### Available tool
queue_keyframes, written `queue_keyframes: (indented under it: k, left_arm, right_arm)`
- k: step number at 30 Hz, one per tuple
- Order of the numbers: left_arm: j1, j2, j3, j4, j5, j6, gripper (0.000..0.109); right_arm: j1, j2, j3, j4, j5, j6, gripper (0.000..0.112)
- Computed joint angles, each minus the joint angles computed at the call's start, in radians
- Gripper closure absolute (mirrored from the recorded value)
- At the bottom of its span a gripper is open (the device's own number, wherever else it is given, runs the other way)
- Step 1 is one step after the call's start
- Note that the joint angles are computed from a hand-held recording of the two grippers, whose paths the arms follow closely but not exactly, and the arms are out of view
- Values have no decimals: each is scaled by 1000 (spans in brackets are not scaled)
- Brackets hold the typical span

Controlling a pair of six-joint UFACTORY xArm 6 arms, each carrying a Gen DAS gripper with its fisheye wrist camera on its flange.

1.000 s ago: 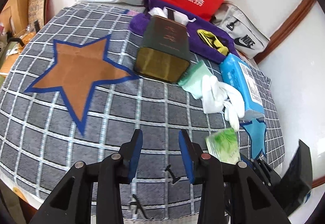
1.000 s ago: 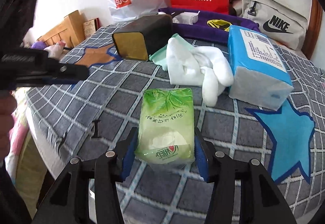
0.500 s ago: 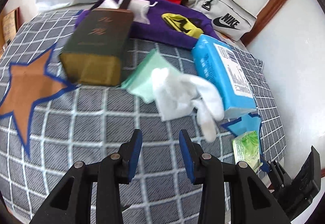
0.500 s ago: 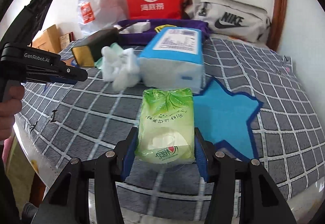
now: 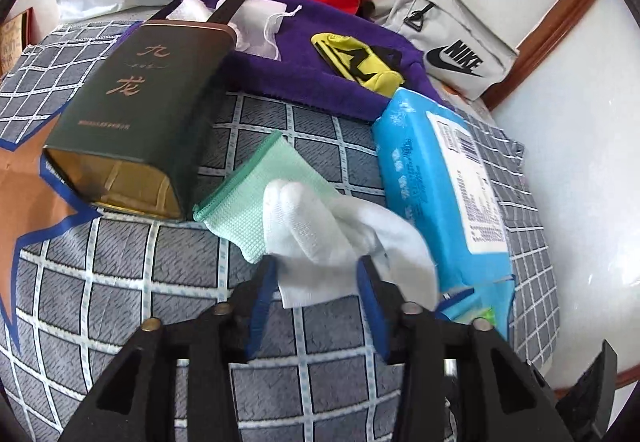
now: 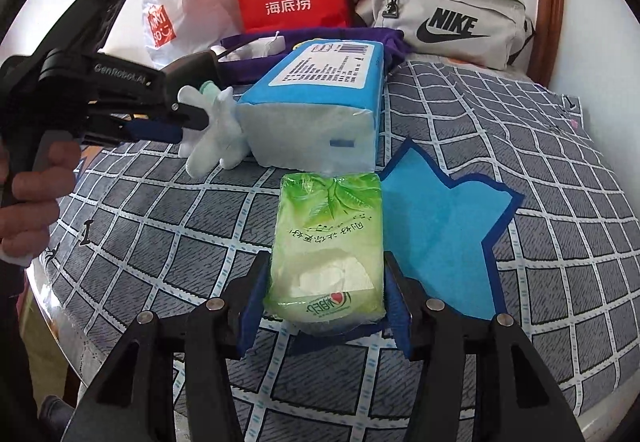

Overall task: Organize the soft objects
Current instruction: 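Close the left gripper on the white glove and mint-green cloth, then carry the green packet with the right gripper while the left gripper carries the glove and cloth to the towel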

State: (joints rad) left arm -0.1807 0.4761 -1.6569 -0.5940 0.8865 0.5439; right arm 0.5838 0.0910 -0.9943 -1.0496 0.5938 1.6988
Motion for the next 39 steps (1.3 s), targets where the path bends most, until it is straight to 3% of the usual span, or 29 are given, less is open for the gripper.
queue_keyframes:
  k: [8,10,15,24,27,33,35,39]
  left_arm:
    - [-25,31,-14,41,-55,-43,67]
    - [-34,17,15,53,-90,4,86]
    - [-6,11,11,4,-24,47,94]
    - [36,-142,203,-17,-29,186,94]
    - [64,-173,244,4,-69,193,94]
    - [155,-199,273,70,-70,149,94]
    - [186,-201,273,95,-56,141,92]
    - [219,-215,290,96,-59,157,73]
  right_arm:
    - [-5,12,-17,25,1,-61,58]
    - [-1,14,-23,33,12,-66,58]
    - [8,19,-34,56,35,-79,58]
    - [18,22,-44,97,49,-99,59]
    - [17,19,-43,113,47,-99,59]
    - [36,19,-49,138,74,-106,60]
    - [43,20,-51,138,82,-108,60]
    - [47,20,-52,143,86,-107,60]
